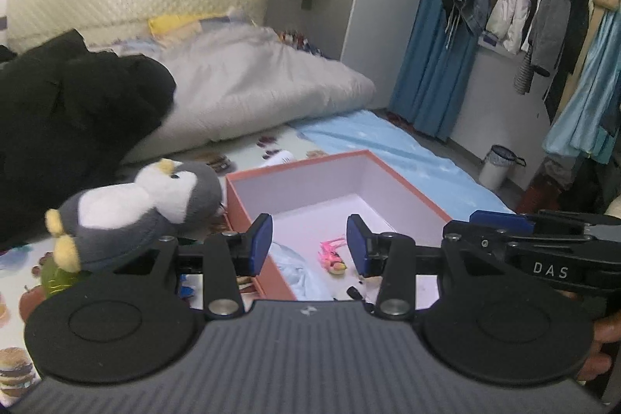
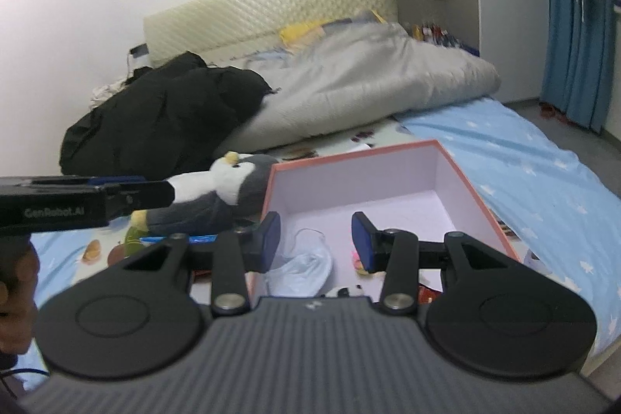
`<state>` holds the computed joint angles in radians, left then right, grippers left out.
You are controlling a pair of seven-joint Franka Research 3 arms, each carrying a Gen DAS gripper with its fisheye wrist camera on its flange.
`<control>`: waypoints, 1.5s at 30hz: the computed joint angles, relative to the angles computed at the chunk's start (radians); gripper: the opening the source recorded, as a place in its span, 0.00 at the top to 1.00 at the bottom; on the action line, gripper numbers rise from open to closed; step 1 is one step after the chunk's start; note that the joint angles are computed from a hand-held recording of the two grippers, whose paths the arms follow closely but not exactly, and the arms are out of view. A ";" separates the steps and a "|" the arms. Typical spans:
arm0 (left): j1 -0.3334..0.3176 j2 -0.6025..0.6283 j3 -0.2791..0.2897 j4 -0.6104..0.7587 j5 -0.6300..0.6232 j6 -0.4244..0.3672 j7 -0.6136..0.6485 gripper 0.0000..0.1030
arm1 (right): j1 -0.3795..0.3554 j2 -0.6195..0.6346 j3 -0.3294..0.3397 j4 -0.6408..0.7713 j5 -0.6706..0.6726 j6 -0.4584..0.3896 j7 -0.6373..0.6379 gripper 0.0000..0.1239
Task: Organize soft objects
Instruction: 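Open both grippers to drop the feather toy and wrapper into the box, then move both grippers back toward the white tissue and blue snack bag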
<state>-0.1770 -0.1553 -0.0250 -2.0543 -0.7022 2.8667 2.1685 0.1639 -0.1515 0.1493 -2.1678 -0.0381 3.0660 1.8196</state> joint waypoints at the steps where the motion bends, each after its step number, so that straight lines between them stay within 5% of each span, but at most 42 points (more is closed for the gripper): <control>1: -0.004 -0.024 0.003 -0.030 -0.016 0.018 0.016 0.53 | 0.004 -0.007 0.003 -0.012 0.001 0.015 -0.001 0.65; 12: -0.118 -0.278 0.110 -0.350 0.010 0.156 0.002 0.53 | -0.035 -0.102 0.128 -0.173 -0.012 0.121 0.018 0.65; 21: -0.081 -0.427 0.104 -0.533 0.120 0.210 -0.150 0.53 | -0.043 -0.140 0.211 -0.241 0.041 0.143 -0.029 0.65; 28: 0.013 -0.538 0.053 -0.671 0.193 0.210 -0.309 0.53 | 0.040 -0.162 0.182 -0.288 0.117 0.146 -0.064 0.65; 35: 0.098 -0.628 0.009 -0.783 0.257 0.167 -0.472 0.53 | 0.209 -0.180 0.073 -0.332 0.211 0.126 -0.131 0.65; 42: 0.124 -0.601 0.006 -0.811 0.340 0.185 -0.570 0.53 | 0.203 -0.171 0.097 -0.342 0.236 0.123 -0.159 0.65; 45: 0.082 -0.541 0.064 -0.793 0.356 0.220 -0.592 0.53 | 0.185 -0.150 0.107 -0.327 0.230 0.109 -0.160 0.65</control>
<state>-0.0949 -0.6960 0.0391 -2.8476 -0.3465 3.0872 1.5770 0.3490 -0.3017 0.2558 -2.4948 0.1916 3.1751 1.6600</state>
